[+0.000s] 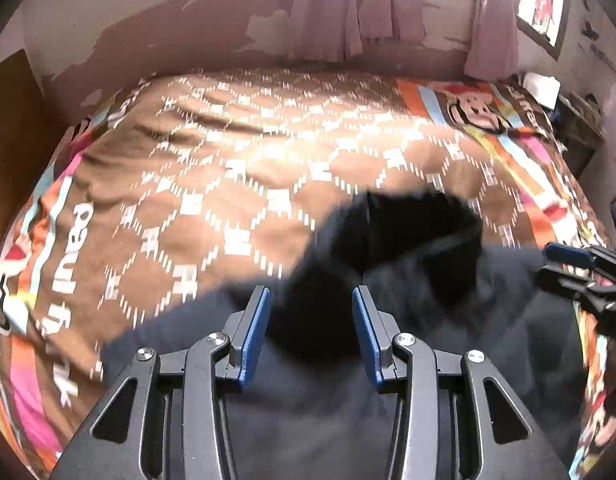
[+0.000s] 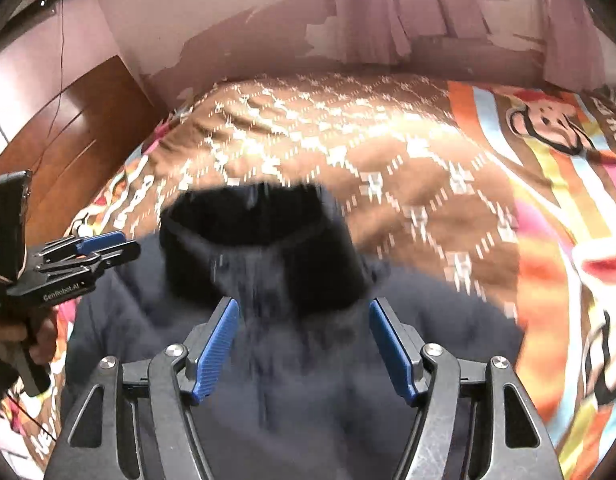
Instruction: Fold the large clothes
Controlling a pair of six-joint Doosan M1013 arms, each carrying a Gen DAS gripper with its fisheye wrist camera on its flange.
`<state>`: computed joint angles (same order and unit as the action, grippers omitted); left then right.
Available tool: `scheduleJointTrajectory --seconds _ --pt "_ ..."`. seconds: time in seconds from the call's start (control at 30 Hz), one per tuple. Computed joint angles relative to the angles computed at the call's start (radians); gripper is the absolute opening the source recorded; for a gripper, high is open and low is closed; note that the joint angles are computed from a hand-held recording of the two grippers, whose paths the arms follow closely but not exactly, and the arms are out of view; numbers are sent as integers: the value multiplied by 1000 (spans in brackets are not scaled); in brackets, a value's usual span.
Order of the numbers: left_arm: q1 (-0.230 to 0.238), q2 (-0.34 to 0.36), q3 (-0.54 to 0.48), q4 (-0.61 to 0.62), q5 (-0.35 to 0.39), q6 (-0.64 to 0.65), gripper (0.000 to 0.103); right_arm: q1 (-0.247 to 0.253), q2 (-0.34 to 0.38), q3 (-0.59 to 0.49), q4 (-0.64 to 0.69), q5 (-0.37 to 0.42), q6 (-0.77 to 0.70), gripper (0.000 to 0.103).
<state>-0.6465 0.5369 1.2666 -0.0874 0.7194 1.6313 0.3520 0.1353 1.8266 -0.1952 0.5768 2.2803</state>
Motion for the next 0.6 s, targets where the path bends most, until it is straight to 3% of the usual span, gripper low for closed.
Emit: scheduleJointTrajectory --seconds 0.1,0.3,0.43,0.5,0.53,0.6 --pt "3 55 -85 -22 46 22 37 -39 58 -67 58 23 -78 56" --pt "12 153 -231 -50 220 8 35 -83 147 -155 127 111 -169 46" --pt "24 166 -257 -99 213 -7 29 -101 175 -173 174 123 -234 45" --pt "28 173 -271 -130 220 7 15 -114 183 -177 241 131 -266 42" --pt "27 186 -293 -134 249 11 5 -121 188 -179 265 134 -274 31" --pt "24 193 -306 -131 262 12 4 -127 188 -177 290 127 -285 16"
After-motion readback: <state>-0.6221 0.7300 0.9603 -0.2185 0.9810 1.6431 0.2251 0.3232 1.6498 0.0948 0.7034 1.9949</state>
